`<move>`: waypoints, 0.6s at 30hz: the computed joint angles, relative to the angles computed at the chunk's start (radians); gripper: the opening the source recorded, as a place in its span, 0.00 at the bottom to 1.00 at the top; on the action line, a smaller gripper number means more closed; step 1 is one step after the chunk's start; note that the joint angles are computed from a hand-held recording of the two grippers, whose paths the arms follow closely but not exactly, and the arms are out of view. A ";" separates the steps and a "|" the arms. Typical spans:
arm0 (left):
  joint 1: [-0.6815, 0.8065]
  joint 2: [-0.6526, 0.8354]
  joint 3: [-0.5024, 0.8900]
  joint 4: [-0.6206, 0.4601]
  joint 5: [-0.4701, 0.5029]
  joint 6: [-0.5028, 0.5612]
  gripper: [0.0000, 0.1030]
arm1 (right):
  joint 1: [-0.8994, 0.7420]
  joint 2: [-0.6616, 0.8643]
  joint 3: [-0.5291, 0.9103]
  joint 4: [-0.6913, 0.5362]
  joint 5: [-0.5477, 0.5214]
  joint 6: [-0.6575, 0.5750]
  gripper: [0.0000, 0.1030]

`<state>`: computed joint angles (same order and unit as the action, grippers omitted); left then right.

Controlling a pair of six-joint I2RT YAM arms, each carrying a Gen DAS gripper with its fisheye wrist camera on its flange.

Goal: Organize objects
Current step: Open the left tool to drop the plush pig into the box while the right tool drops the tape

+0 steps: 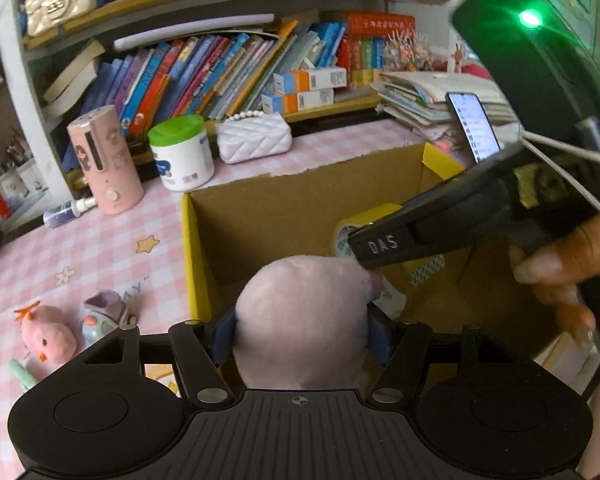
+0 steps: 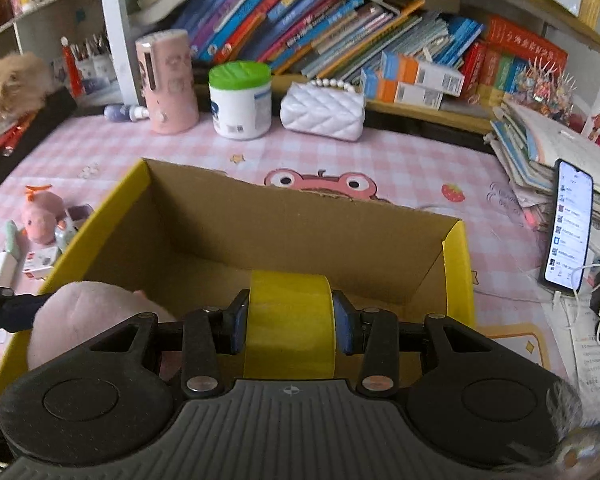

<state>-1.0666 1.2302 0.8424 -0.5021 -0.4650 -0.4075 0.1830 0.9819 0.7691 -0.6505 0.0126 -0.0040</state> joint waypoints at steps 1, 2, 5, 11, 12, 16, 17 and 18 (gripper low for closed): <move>0.001 0.009 0.003 -0.001 0.005 -0.001 0.65 | -0.008 0.017 0.004 0.003 -0.008 -0.007 0.38; -0.003 0.016 0.006 0.002 -0.001 0.007 0.65 | -0.015 0.035 0.010 0.004 -0.018 -0.015 0.38; -0.002 0.036 0.017 0.004 0.006 0.010 0.65 | -0.021 0.080 0.022 0.003 -0.029 -0.032 0.38; -0.005 0.049 0.022 0.016 -0.015 0.005 0.75 | -0.024 0.134 0.038 0.005 -0.047 -0.059 0.39; -0.005 0.046 0.020 0.018 -0.019 0.001 0.77 | -0.023 0.140 0.041 0.005 -0.046 -0.061 0.41; -0.025 0.005 0.005 0.022 -0.061 -0.028 0.84 | -0.028 0.135 0.038 0.019 -0.060 -0.069 0.55; -0.032 -0.006 0.003 0.020 -0.073 -0.033 0.84 | -0.029 0.128 0.037 0.025 -0.064 -0.068 0.59; -0.040 -0.025 0.000 0.016 -0.087 -0.041 0.84 | -0.030 0.117 0.036 0.030 -0.066 -0.064 0.63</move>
